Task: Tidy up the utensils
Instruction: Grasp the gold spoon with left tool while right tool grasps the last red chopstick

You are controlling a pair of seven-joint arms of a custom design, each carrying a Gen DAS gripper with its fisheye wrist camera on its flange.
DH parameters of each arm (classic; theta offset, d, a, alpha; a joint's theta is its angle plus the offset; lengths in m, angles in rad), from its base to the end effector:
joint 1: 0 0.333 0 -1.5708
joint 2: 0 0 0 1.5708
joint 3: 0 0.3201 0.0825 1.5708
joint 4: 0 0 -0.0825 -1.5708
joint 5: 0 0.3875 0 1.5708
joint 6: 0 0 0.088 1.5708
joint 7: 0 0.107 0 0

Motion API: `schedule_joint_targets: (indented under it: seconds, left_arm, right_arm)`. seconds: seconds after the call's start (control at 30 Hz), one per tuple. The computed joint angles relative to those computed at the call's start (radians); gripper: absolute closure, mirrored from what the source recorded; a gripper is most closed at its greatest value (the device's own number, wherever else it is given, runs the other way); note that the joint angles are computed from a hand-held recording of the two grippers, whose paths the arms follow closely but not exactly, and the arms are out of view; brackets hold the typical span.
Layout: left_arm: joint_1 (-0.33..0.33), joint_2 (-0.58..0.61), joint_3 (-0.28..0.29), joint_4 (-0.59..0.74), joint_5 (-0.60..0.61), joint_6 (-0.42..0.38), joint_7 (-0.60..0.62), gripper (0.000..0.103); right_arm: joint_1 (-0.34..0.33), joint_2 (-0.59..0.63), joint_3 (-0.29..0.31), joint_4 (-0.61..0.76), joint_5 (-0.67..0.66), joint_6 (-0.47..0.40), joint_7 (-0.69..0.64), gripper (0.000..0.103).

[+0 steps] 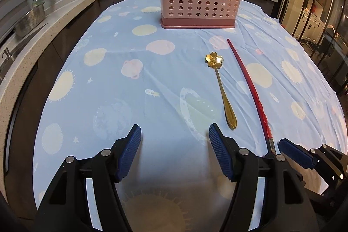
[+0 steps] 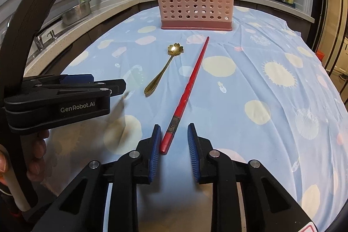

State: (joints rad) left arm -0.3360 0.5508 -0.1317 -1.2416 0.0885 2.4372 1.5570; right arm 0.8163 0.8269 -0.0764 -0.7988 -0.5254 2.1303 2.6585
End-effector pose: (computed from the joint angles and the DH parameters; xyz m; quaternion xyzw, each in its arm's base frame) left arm 0.6979 -0.3206 0.5278 -0.4999 0.8052 -0.2684 0.1724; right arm 0.5943 0.5530 0.5071 -0.6109 0.7032 -0.2375 0.2755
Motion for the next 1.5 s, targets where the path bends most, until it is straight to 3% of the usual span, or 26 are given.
schedule_joint_targets:
  seconds: [0.2, 0.57, 0.73, 0.97, 1.2, 1.5]
  left_arm:
    - [-0.004, 0.012, -0.012, 0.018, -0.013, -0.013, 0.022, 0.041]
    - [-0.019, 0.074, -0.034, 0.110, -0.064, -0.053, 0.073, 0.036]
    - [-0.043, 0.100, -0.014, 0.135, -0.039, -0.040, 0.064, 0.047]
    - [-0.021, 0.097, -0.034, 0.131, -0.074, -0.035, 0.092, 0.090]
    - [0.011, 0.085, -0.062, 0.123, -0.147, -0.054, 0.127, 0.092]
    - [0.028, 0.006, -0.068, 0.036, -0.183, 0.022, 0.152, 0.093]
  right_arm:
    - [-0.001, -0.058, -0.008, -0.099, -0.029, 0.023, 0.042, 0.096]
    - [-0.044, -0.196, 0.025, -0.318, -0.095, 0.076, 0.185, 0.096]
    - [-0.059, -0.206, 0.043, -0.337, -0.106, 0.089, 0.201, 0.096]
    - [-0.063, -0.209, 0.050, -0.342, -0.112, 0.092, 0.204, 0.096]
    - [-0.059, -0.211, 0.048, -0.338, -0.120, 0.086, 0.208, 0.096]
    - [-0.041, -0.263, 0.035, -0.368, -0.197, 0.096, 0.256, 0.096]
